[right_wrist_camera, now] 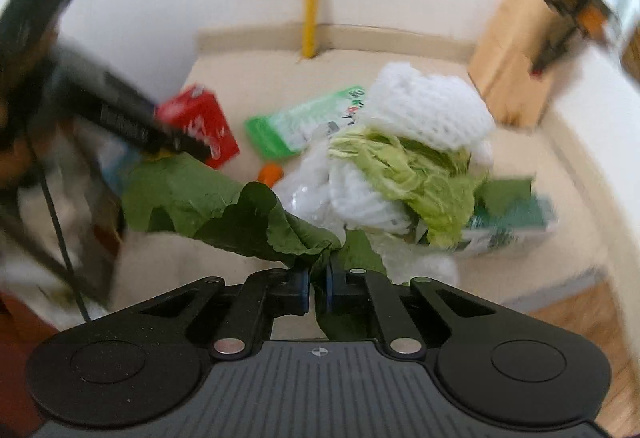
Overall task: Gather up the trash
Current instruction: 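Close the right gripper on the green leaves while the left gripper grasps the red carton, then carry the leaves and carton with both grippers down to the black bin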
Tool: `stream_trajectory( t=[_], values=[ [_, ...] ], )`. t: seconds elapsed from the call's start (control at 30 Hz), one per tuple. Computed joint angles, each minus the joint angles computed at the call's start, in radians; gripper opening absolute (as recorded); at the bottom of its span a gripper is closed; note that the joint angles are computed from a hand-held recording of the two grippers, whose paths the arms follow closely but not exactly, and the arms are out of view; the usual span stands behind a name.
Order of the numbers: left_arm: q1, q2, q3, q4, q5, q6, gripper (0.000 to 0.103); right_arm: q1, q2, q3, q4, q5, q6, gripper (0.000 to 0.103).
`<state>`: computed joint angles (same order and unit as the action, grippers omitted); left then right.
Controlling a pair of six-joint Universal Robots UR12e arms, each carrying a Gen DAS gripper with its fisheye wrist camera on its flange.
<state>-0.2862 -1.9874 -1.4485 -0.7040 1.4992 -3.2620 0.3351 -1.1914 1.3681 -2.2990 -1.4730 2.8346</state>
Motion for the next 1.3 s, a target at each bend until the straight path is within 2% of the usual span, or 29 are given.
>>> stream_trajectory(
  t=[0.07,0.13,0.23,0.27,0.3,0.37,0.43,0.53,0.6,0.63,0.67,0.7,0.73,0.77,0.8,0.83,0.9,1.07,1.2,1.3],
  values=[
    [-0.006,-0.007,0.007,-0.02,0.018,0.016,0.034,-0.009,0.001,-0.001,0.014,0.017,0.074,0.01],
    [-0.009,-0.012,0.01,-0.025,0.025,0.03,0.034,-0.01,0.004,-0.001,0.031,-0.002,0.122,0.011],
    [-0.011,-0.014,0.007,-0.018,0.039,0.055,0.041,-0.006,0.006,0.011,0.006,-0.024,0.122,0.022],
    [-0.01,-0.014,0.006,-0.017,0.048,0.06,0.044,0.0,0.008,0.015,-0.009,-0.042,0.092,0.035],
    [-0.01,-0.014,0.006,-0.021,0.053,0.064,0.046,0.008,0.008,0.018,-0.016,-0.072,0.032,0.054],
    [-0.009,-0.019,0.012,-0.038,0.054,0.07,0.049,0.027,0.006,0.042,-0.071,-0.148,-0.076,0.068],
    [-0.01,-0.026,0.016,-0.047,0.051,0.067,0.049,0.035,0.012,0.045,-0.074,-0.165,-0.157,0.067],
    [-0.012,-0.027,0.015,-0.054,0.061,0.063,0.049,0.038,0.027,0.03,-0.052,-0.175,-0.176,0.064],
    [-0.01,-0.022,0.003,-0.036,0.055,0.067,0.048,0.043,0.023,0.04,-0.079,-0.196,-0.189,0.062],
    [-0.009,-0.023,0.003,-0.039,0.049,0.061,0.046,0.042,0.016,0.049,-0.098,-0.185,-0.205,0.062],
    [-0.008,-0.024,0.005,-0.046,0.04,0.055,0.038,0.042,0.009,0.059,-0.106,-0.178,-0.217,0.062],
    [-0.008,-0.027,0.009,-0.048,0.037,0.051,0.035,0.044,0.01,0.061,-0.113,-0.184,-0.235,0.06],
    [-0.013,-0.029,0.012,-0.044,0.055,0.057,0.034,0.047,0.013,0.064,-0.123,-0.198,-0.25,0.056],
    [-0.015,-0.03,0.013,-0.043,0.061,0.062,0.033,0.052,0.023,0.057,-0.114,-0.221,-0.251,0.04],
    [-0.013,-0.028,0.011,-0.033,0.056,0.063,0.033,0.054,0.029,0.046,-0.086,-0.233,-0.232,0.019],
    [-0.011,-0.024,0.005,-0.019,0.049,0.065,0.033,0.051,0.035,0.029,-0.048,-0.221,-0.193,0.015],
    [-0.006,-0.014,-0.006,0.005,0.04,0.063,0.033,0.047,0.034,0.021,-0.038,-0.204,-0.143,0.007],
    [0.019,0.0,-0.022,0.075,-0.041,0.047,0.033,0.016,-0.01,0.023,-0.076,-0.093,0.051,0.004],
    [0.035,0.002,-0.034,0.123,-0.102,0.03,0.033,0.004,-0.033,0.023,-0.129,-0.071,0.212,0.004],
    [0.049,0.01,-0.05,0.156,-0.155,0.014,0.033,-0.007,-0.05,0.033,-0.159,-0.043,0.277,0.004]
  ],
)
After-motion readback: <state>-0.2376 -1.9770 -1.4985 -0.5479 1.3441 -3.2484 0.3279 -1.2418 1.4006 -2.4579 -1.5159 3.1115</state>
